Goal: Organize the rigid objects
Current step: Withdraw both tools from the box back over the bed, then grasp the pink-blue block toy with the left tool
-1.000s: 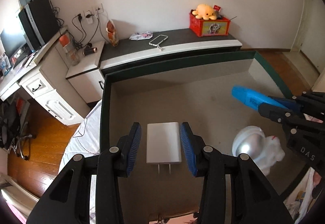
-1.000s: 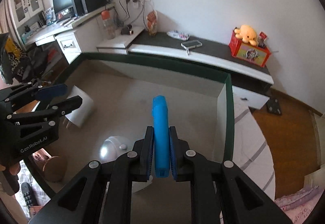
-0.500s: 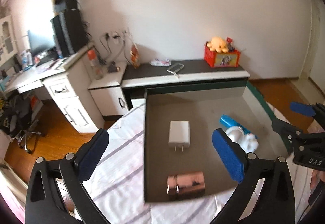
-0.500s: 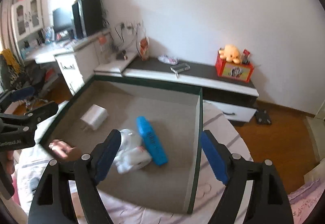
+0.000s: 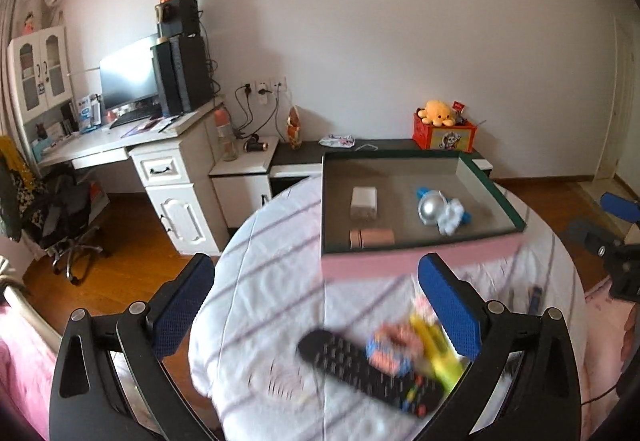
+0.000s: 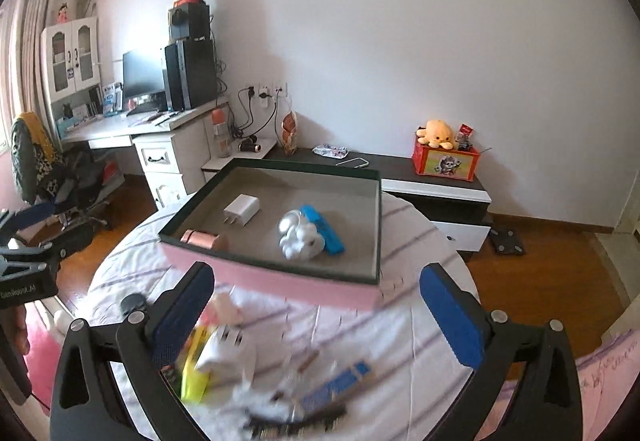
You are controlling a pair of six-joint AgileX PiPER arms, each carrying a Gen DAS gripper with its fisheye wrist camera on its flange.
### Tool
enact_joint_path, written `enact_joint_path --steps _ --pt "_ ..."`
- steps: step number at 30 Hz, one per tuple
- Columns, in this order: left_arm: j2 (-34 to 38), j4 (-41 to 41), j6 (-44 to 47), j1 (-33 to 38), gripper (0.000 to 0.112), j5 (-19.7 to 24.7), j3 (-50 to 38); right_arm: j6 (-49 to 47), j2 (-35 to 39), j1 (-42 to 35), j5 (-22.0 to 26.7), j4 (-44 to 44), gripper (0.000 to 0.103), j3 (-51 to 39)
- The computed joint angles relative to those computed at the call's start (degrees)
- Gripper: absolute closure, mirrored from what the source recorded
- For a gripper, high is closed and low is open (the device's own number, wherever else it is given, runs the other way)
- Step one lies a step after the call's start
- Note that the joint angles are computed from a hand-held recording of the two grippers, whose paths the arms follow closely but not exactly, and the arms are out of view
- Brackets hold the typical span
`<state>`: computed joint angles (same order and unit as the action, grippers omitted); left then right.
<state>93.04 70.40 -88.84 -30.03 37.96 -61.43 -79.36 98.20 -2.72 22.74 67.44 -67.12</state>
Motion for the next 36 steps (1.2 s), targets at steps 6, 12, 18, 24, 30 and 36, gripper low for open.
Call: enact_joint_path --steps 6,12,18,24,30,36 --pt "-6.64 1.16 -5.87 -6.64 0.010 5.54 9.05 -10.95 -7.94 -2.83 -0.94 11.07 0.000 11.95" --pt "-9.94 1.15 -7.56 -10.84 0.009 8.35 12.56 -13.78 -11.35 -5.54 0.40 13.76 0.000 17.83" --pt "-9.41 1.31 -8.36 -12.66 0.009 8.51 13.23 -15.88 -12.83 -6.27 0.16 14.97 0.000 20.74" --pt "-5.53 0.00 -6.55 -10.10 0.009 3.96 11.84 -15.86 -9.88 -5.50 -1.35 14.48 0.000 20.78" --pt "0.88 -1.13 -3.98 -6.59 0.009 -1.08 8.43 -14.29 -4.81 -4.56 -2.71 12.87 0.000 18.41" --pt "8.21 -2.37 0.53 -3.68 0.009 -5.68 3.11 -8.55 1.04 -3.78 -2.87 7.37 0.000 13.70"
